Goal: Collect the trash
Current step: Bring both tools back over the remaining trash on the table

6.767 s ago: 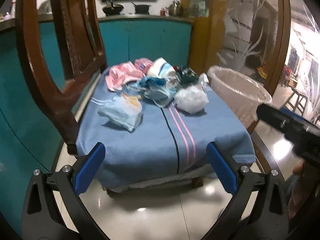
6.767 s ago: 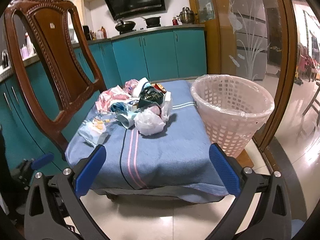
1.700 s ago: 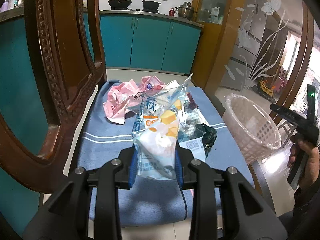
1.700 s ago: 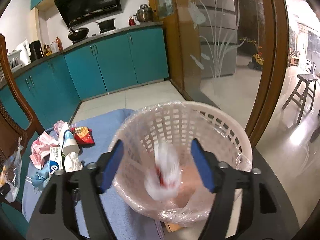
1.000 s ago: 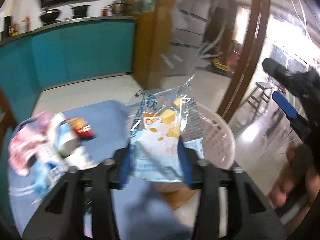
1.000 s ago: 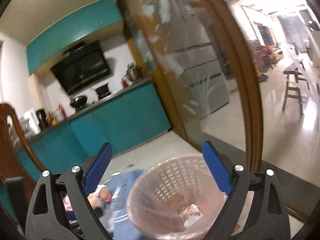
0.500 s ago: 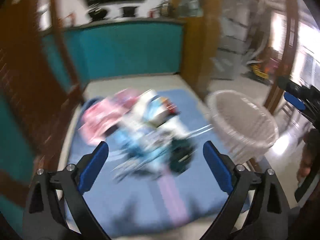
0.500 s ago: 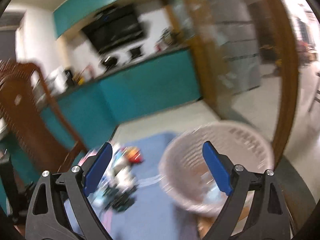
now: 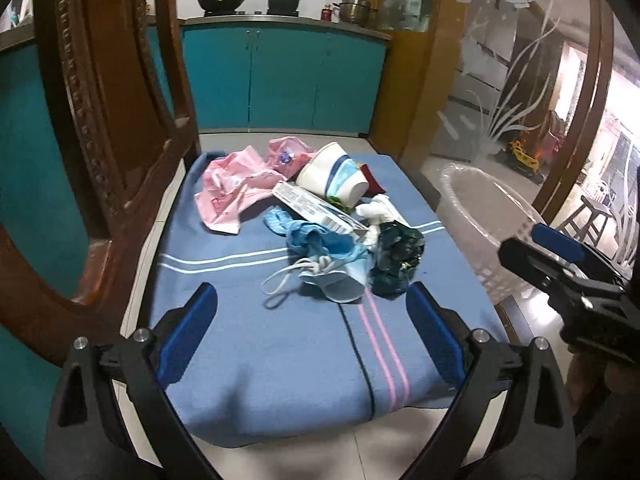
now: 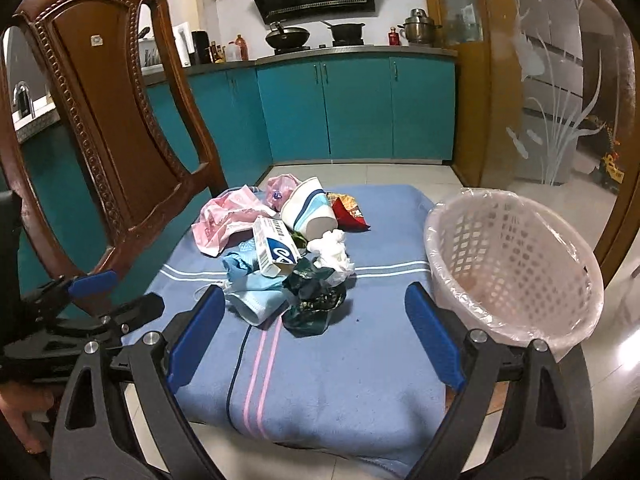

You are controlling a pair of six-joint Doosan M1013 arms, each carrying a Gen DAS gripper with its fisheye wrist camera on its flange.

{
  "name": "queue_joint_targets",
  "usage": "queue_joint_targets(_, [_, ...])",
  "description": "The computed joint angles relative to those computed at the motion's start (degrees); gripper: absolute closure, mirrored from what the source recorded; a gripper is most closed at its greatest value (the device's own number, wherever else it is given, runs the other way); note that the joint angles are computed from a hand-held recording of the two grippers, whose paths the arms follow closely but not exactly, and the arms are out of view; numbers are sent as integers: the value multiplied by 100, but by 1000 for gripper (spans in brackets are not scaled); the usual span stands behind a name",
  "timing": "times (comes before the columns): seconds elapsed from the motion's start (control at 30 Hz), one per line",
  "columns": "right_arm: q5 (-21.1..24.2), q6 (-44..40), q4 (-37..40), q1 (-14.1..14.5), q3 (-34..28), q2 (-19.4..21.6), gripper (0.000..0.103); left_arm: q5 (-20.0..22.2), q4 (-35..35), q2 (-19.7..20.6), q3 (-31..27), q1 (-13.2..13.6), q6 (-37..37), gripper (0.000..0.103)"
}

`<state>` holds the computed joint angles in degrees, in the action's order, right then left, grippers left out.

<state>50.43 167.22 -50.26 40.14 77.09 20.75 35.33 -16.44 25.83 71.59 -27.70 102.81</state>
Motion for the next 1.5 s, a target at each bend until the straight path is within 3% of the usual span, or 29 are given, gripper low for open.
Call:
queue_joint_targets(1.03, [-4,-137,28,3,-13,38,13,119,157,64,-42,-42,-100,8])
queue_joint_targets(1.5, [-68,-70,-3,-8,-15,19,13,0,574,371,-420,-151,-378,8])
